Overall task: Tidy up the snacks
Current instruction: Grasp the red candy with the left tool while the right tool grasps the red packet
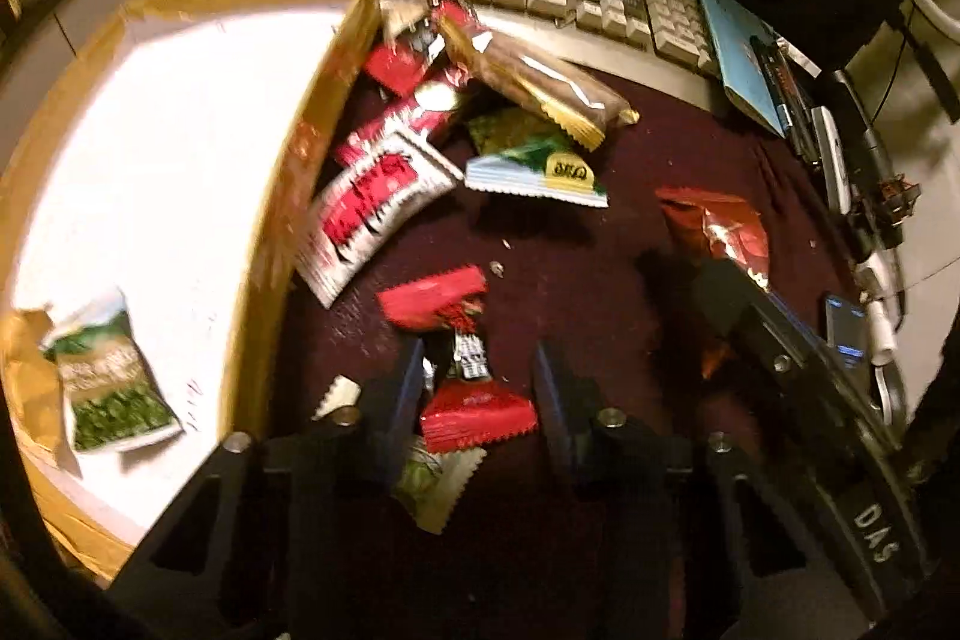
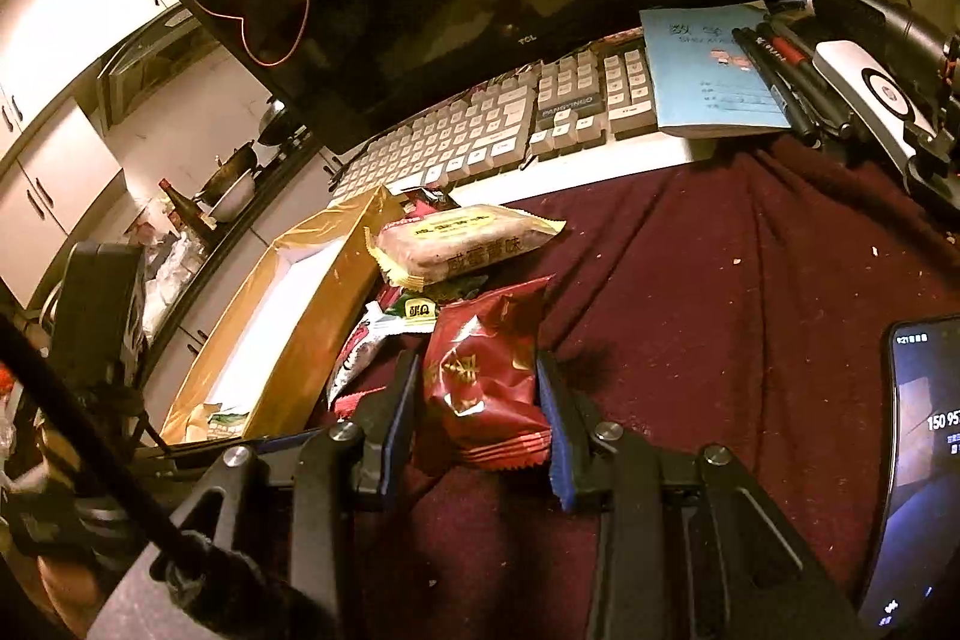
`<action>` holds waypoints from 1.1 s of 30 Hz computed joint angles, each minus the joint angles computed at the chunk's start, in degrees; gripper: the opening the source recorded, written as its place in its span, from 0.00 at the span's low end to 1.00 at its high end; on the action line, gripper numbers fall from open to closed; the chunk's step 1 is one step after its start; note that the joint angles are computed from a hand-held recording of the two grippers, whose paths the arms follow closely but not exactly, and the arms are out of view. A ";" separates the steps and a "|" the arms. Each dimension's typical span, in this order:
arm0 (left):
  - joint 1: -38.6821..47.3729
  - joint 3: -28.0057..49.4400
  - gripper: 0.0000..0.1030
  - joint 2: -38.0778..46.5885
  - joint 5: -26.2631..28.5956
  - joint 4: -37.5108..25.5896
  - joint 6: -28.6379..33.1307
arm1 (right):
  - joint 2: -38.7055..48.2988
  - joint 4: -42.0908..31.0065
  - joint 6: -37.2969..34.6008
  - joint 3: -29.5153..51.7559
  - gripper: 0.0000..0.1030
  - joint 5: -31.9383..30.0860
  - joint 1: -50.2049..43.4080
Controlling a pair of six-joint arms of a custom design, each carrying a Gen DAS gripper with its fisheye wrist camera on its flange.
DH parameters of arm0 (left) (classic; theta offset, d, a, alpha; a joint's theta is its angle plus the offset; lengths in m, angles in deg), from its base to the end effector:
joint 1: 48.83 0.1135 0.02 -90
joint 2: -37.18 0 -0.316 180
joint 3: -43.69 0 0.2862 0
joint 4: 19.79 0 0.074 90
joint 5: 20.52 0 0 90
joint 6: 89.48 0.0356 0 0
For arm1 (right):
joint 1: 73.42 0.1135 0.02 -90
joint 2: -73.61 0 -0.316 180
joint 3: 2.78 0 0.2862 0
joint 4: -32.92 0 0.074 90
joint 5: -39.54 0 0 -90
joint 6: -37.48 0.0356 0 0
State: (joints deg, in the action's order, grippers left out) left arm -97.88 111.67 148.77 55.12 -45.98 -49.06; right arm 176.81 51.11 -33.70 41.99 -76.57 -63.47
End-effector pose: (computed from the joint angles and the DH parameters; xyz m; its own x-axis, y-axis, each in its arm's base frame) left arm 0.2563 -0.2819 0.1081 -0.9131 -0.0730 -0.4011 -0.0303 0.9933 -0.1120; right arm 0.3153 0.0712 0.1089 -0.7591 0.1609 -0.6308 -0.2548 0.8182 0.5154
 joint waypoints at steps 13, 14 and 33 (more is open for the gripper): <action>-1.37 -11.74 0.18 -9.68 0.19 12.26 1.81 | 0.53 3.79 0.91 -0.90 0.36 -5.79 -1.48; -1.17 -13.76 0.18 -11.85 1.41 13.95 1.40 | 0.53 4.42 1.23 -1.05 0.36 -7.04 -1.75; 32.25 -28.85 0.18 -37.87 12.85 13.10 13.19 | 5.52 -16.61 1.62 21.23 0.36 -1.42 22.17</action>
State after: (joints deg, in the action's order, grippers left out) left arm -65.64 82.82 110.90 67.98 -32.88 -35.87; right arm 182.33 34.50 -32.08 63.21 -77.99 -41.30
